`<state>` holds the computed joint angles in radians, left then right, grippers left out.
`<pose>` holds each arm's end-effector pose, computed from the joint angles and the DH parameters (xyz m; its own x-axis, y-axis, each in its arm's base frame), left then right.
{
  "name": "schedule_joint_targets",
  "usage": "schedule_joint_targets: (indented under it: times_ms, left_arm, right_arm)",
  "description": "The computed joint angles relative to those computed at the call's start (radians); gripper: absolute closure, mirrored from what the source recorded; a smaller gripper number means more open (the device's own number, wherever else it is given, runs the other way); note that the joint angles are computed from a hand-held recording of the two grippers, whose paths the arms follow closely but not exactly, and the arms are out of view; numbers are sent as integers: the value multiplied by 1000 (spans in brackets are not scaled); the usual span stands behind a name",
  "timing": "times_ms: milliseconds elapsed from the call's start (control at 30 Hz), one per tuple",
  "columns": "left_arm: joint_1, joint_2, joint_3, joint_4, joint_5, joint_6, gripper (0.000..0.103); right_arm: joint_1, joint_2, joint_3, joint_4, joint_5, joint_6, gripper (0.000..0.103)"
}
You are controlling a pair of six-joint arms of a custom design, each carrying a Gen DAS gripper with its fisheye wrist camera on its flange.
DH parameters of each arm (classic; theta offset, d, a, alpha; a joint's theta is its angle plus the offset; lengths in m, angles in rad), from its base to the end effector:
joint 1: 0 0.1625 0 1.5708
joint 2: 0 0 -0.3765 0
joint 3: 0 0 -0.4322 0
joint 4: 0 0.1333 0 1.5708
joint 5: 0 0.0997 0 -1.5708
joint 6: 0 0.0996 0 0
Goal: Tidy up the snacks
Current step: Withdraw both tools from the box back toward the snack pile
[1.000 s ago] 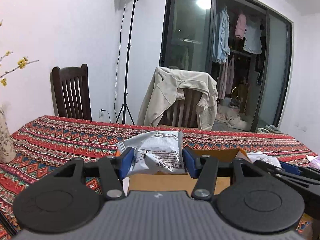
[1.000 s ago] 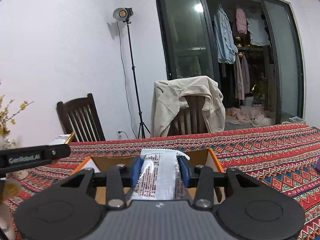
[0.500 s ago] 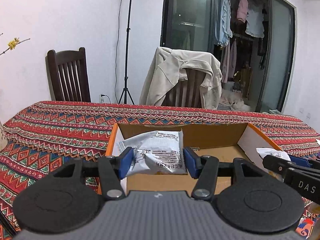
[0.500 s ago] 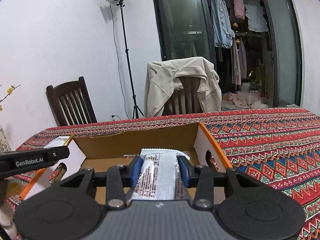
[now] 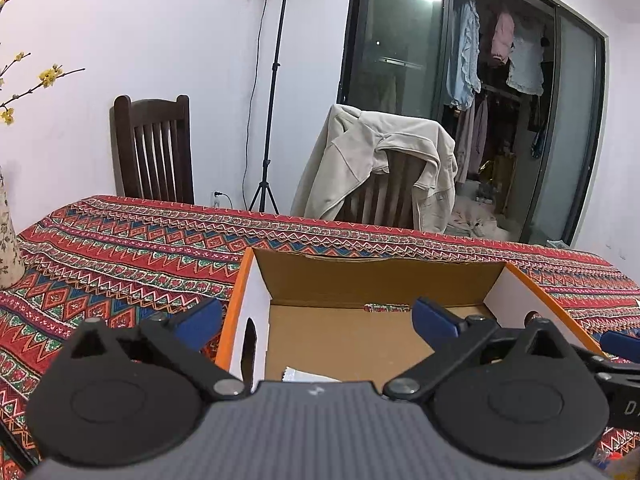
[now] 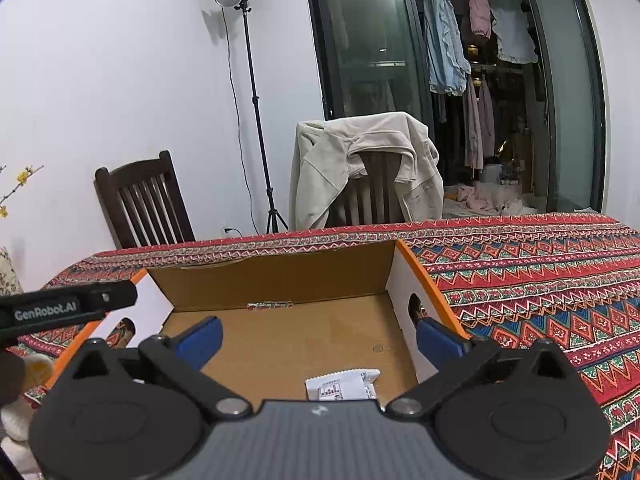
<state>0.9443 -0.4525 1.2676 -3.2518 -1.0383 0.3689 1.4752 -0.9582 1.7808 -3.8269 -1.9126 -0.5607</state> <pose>-0.2996 -0.7275 0.0329 -0.7255 0.3682 -0.5815 0.6878 0.4204 -0.5918 0.0406 -0.6238 0.2397 -0.7744 0.2836 0.5656 -0.4708 0.3390 -0.8145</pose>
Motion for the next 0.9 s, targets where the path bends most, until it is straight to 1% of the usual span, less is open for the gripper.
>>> schedule_joint_targets:
  times_ms: [167,433,567,900]
  left_arm:
    - [-3,-11,6,11,-9,-12,0]
    - [-23,-65,69,-23,-11,0,0]
    - [-33,-103,115,-39,-25,4,0]
    - [-53,-208,263,-66,-5,13,0]
  right_arm:
    - [4,-10,15,-28,3,-7,0]
    - [17,-38,57,-78,31,-18,0]
    - [26,-57,79,-71,32,-13,0]
    - [60,-105,174,-114,14,-28,0]
